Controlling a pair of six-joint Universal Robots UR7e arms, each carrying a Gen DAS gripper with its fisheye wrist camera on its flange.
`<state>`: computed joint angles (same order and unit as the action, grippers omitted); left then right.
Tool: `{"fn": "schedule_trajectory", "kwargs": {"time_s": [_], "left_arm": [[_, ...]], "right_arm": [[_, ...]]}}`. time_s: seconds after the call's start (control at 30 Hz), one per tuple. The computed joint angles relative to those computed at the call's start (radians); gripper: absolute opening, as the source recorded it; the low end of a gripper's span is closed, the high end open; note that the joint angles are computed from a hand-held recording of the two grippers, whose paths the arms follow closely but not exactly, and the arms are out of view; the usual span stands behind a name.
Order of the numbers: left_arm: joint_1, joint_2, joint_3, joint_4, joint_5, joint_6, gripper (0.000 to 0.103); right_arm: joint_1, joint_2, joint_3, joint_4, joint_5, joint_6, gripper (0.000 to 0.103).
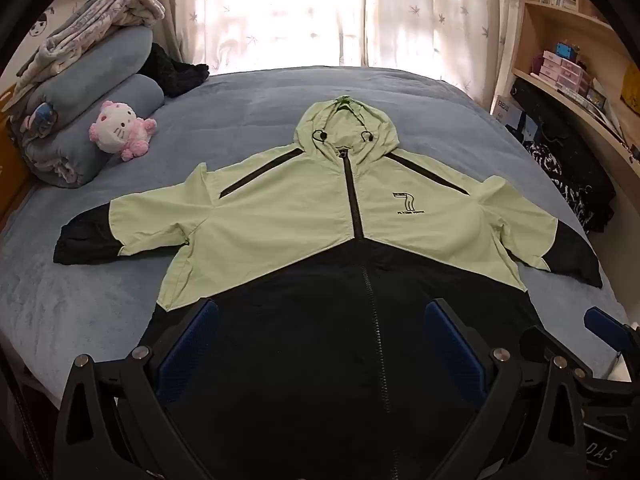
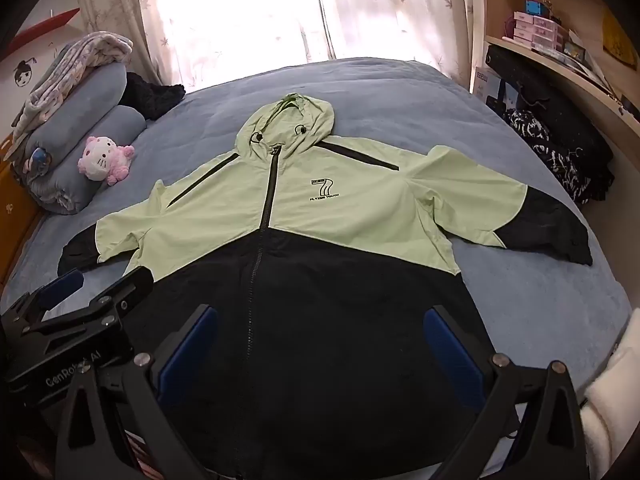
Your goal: Fold large clothes
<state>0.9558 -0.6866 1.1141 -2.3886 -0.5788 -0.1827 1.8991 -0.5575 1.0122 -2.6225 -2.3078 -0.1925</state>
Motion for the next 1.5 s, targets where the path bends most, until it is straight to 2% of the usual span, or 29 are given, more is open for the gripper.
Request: {"fn": "schedule_trajectory", "kwargs": {"time_s": [0.1, 0.23, 0.27, 0.43, 0.57, 0.87, 1.5], "left_arm": [[0.003, 0.003, -0.012, 0.017, -0.005, -0.014, 0.102], [0.004, -0.013, 0.045, -0.075, -0.002, 0.018, 0.102], [0.005, -0.021, 0.059, -0.090, -0.004, 0.023, 0.102], [-0.004, -0.035, 0.061, -0.040, 0.023, -0.003, 0.102], [-0.004, -0.042, 0.068, -0.037, 0.026, -0.006, 0.101], [-0.007, -0.056, 0.082, -0.031, 0.029, -0.004, 0.096], [-0.011, -0.076, 0.103, -0.018, 0.034, -0.020, 0.095]], "right_arm": [[0.004, 0.003, 0.011, -0.037, -0.001, -0.022, 0.103], [0.005, -0.004, 0.022, -0.040, 0.000, -0.020, 0.103], [0.011, 0.015, -0.009, -0.020, -0.008, -0.014, 0.103], [0.007, 0.029, -0.050, 0.016, -0.004, -0.010, 0.103], [0.021, 0.025, -0.016, -0.023, -0.018, -0.026, 0.103], [0.023, 0.025, -0.007, -0.028, -0.019, -0.027, 0.103], [0.030, 0.024, 0.004, -0.036, -0.022, -0.037, 0.103]]}}
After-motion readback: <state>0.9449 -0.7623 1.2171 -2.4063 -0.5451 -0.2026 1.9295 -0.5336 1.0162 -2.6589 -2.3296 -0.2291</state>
